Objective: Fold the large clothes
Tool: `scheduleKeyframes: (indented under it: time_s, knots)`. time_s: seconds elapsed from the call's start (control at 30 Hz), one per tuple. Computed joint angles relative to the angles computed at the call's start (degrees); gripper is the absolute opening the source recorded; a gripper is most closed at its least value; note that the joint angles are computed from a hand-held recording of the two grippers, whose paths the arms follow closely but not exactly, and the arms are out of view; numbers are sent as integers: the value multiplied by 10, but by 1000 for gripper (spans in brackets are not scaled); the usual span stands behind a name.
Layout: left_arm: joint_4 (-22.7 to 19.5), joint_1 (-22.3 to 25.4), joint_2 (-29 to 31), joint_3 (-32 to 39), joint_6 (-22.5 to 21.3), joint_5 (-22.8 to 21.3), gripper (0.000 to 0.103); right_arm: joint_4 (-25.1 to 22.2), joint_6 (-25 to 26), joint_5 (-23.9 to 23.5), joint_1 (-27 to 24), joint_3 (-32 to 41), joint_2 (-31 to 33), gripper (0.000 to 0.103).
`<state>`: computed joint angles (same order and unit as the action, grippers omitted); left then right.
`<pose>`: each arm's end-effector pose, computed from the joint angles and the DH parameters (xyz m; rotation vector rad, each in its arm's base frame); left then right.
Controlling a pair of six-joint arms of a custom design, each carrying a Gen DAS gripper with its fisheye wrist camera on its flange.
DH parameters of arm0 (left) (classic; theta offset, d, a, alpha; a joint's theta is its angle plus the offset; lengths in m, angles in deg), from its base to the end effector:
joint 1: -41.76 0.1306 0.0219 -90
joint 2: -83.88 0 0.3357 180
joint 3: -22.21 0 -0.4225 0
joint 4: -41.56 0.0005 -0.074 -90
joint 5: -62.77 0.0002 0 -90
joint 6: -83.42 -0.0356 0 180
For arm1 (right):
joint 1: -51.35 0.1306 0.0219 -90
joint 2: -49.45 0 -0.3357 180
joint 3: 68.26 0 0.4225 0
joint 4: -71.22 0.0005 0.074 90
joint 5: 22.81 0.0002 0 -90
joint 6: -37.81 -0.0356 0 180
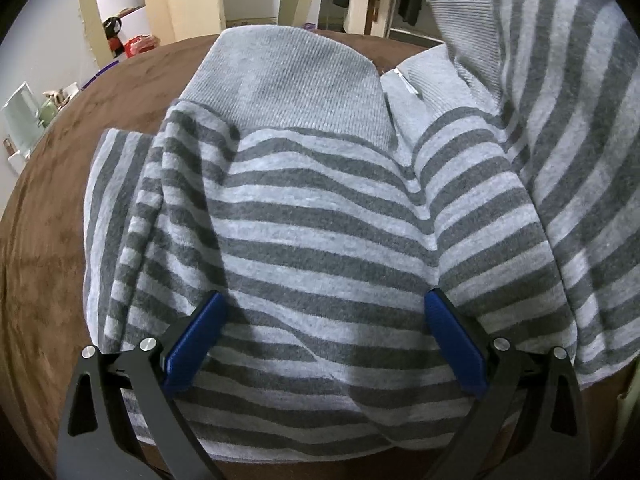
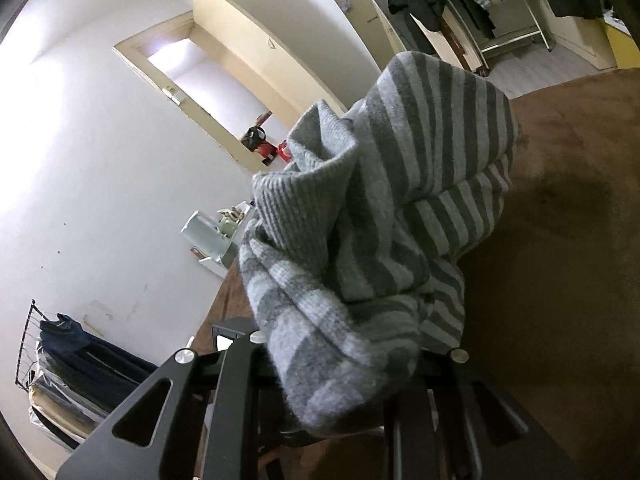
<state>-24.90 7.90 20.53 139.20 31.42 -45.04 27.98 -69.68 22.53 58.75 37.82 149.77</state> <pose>0.5360 -0.3471 0.3344 -0.1818 2.6209 0.0073 0.5731 0.0992 0.4427 -0.2476 2.2040 1.1030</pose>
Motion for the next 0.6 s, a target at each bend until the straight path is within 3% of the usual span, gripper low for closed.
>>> scheduleKeyframes:
  time_s: [0.17, 0.27, 0.6]
  knots:
    - [5, 11, -27, -19, -20, 32, 93, -17, 6, 15, 19, 32, 11, 19]
    - [-2, 19, -60, -45, -34, 25, 93, -32, 30, 25, 36, 32, 2, 19]
    - [-51, 69, -211, -190, 9, 0, 94, -169, 125, 123, 149, 149, 92, 19]
